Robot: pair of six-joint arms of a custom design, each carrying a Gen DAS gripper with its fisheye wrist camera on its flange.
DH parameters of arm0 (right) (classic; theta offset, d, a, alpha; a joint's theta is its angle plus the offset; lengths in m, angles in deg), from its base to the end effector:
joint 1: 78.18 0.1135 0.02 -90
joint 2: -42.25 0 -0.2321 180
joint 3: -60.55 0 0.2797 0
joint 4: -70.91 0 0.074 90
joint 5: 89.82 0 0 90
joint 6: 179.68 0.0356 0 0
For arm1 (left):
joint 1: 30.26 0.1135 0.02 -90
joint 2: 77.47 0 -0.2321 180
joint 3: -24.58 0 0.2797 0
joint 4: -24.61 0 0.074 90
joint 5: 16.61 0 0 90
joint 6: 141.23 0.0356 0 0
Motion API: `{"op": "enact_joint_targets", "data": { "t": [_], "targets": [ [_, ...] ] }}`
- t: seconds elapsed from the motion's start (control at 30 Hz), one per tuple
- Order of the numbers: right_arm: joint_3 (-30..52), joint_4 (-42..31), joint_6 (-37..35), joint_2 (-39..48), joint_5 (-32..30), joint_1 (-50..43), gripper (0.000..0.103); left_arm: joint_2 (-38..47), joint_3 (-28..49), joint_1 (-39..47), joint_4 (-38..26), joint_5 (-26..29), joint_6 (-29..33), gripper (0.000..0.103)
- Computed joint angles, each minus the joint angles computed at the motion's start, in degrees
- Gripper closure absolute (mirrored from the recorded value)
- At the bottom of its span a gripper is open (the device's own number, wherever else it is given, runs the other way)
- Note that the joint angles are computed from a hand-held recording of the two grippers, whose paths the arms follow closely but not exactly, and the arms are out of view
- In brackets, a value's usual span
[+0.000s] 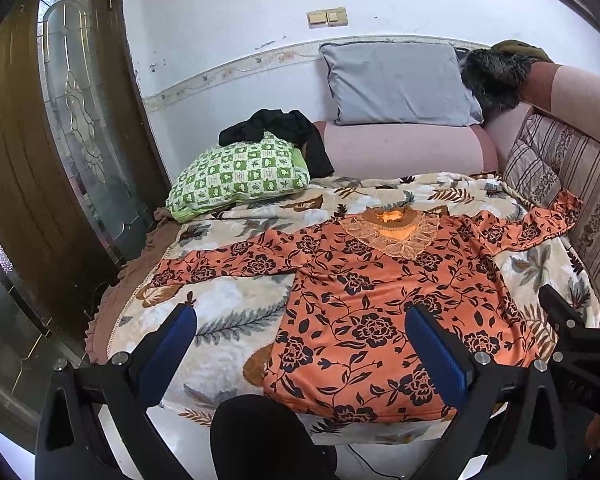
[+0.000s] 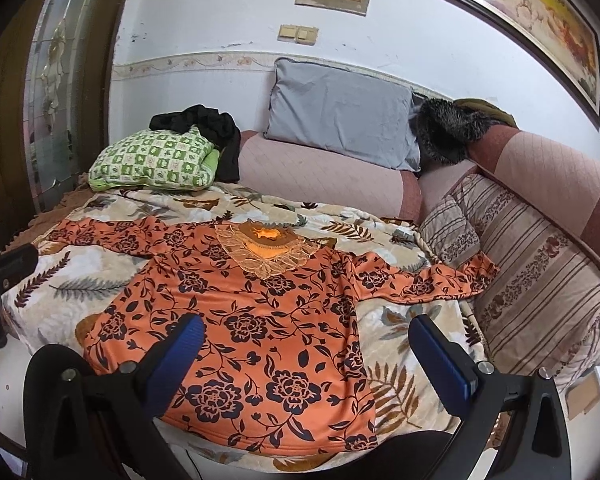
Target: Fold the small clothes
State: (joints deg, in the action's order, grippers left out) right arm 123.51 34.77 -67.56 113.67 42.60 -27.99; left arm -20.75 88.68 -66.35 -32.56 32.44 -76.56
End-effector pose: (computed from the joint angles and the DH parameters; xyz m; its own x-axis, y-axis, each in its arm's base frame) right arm 0.2067 0.2105 0.2219 -0.5142 -0.1828 -0.8380 -0.0712 0.9828 -0.1707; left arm 0.2038 -0.1197 0.2664 -0.6019 0.0388 -0.7977 -0.1709 0.9694 0.1762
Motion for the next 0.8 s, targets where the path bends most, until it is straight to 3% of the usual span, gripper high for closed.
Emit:
{"op": "enact_joint_targets", "data": {
  "t": [0.43,0.6,0.8],
  "targets": [
    [0.52,4.72,-3.34,4.29,-4.42,-6.16,0.000,10.02,4.06,3.85,3.89,4.35,3.00,0.000],
    [1.64,7.61,-5.23,7.87,-9.03,-14.75,0.000,23.03,10.32,10.49,6.91,12.10,4.65,0.000],
    [4.65,13.83,-8.82,14.44,-12.63,-28.99,0.000,41.11,19.69,15.86,10.99,15.62,5.73,0.000]
  ]
}}
